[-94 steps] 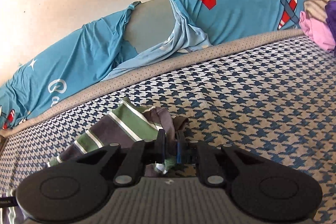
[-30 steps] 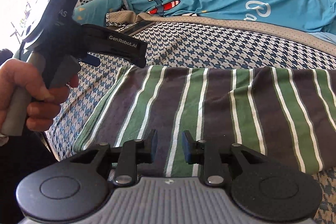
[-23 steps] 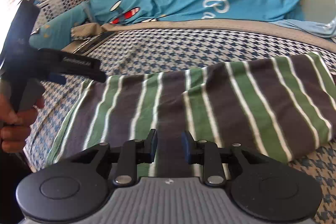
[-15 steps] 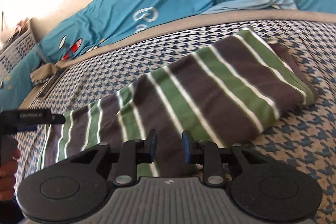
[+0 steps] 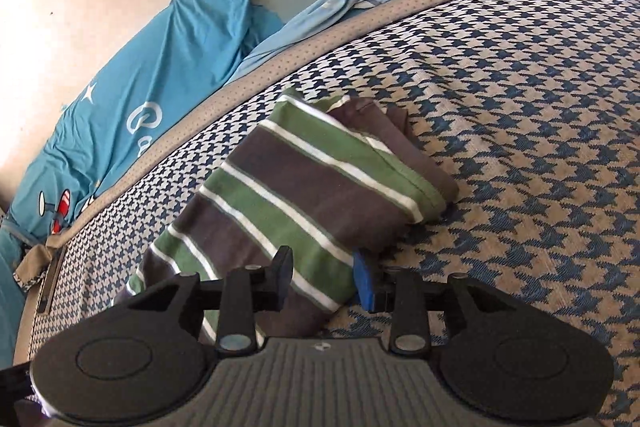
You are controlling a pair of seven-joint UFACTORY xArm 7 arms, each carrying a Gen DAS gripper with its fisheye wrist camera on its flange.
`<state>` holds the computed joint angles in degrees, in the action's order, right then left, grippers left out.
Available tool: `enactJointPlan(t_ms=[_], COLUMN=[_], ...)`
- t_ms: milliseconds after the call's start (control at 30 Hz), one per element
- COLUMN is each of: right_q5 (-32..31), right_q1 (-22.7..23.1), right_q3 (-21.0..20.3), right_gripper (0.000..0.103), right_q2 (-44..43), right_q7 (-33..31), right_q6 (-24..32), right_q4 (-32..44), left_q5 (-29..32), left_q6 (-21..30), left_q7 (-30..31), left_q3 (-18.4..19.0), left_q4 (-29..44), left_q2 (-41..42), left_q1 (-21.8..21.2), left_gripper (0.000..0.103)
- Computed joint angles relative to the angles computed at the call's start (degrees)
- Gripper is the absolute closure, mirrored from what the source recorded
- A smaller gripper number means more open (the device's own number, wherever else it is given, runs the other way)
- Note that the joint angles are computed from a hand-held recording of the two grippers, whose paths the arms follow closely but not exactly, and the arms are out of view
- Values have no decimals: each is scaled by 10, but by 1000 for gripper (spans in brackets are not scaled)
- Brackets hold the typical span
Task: Fold clothes
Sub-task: 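Grasp the strip's loose edge with the right gripper and lift it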
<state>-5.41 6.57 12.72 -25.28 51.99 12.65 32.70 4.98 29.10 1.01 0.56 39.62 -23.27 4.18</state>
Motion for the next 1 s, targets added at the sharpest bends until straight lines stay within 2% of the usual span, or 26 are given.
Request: enactJointPlan(t_ms=[100, 233, 300, 333, 467, 600, 733, 767, 833, 900, 1000], right_q5=[39, 130, 171, 187, 201, 252, 318, 323, 324, 310, 284], right_q1=[34, 97, 115, 119, 84, 110, 188, 197, 222, 258, 282], right_q3=[-44, -117, -140, -146, -127, -159, -222, -225, -241, -273, -300], right_gripper=[70, 70, 70, 70, 70, 70, 70, 70, 70, 70, 71], right_q2=[11, 15, 6, 1, -14, 2, 36, 46, 65, 83, 105], right_q7=[-31, -98, -130, -141, -135, -158, -204, -207, -203, -196, -176], right_q6=[-3, -5, -3, 1, 7, -40, -121, -144, -190, -225, -254], right_q4=[1, -4, -8, -10, -23, -34, -34, -35, -36, -33, -26], left_q5=[-2, 1, 4, 6, -2, -12, -8, -6, -6, -3, -1], left_q6=[2, 1, 1, 1, 5, 6, 3, 3, 2, 1, 3], left_q7=[0, 2, 1, -1, 1, 8, 12, 12, 13, 9, 7], left_q3=[-1, -3, -5, -7, -4, -2, -8, -10, -9, -11, -10], left_q4=[0, -3, -4, -4, -2, -2, -5, -5, -6, -5, -4], left_q2=[1, -1, -1, 0, 4, 4, 5, 6, 7, 8, 10], left_q1=[-1, -2, -2, -1, -8, -16, -19, -19, -21, -18, -17], left_gripper=[0, 0, 0, 0, 0, 0, 0, 0, 0, 0, 0])
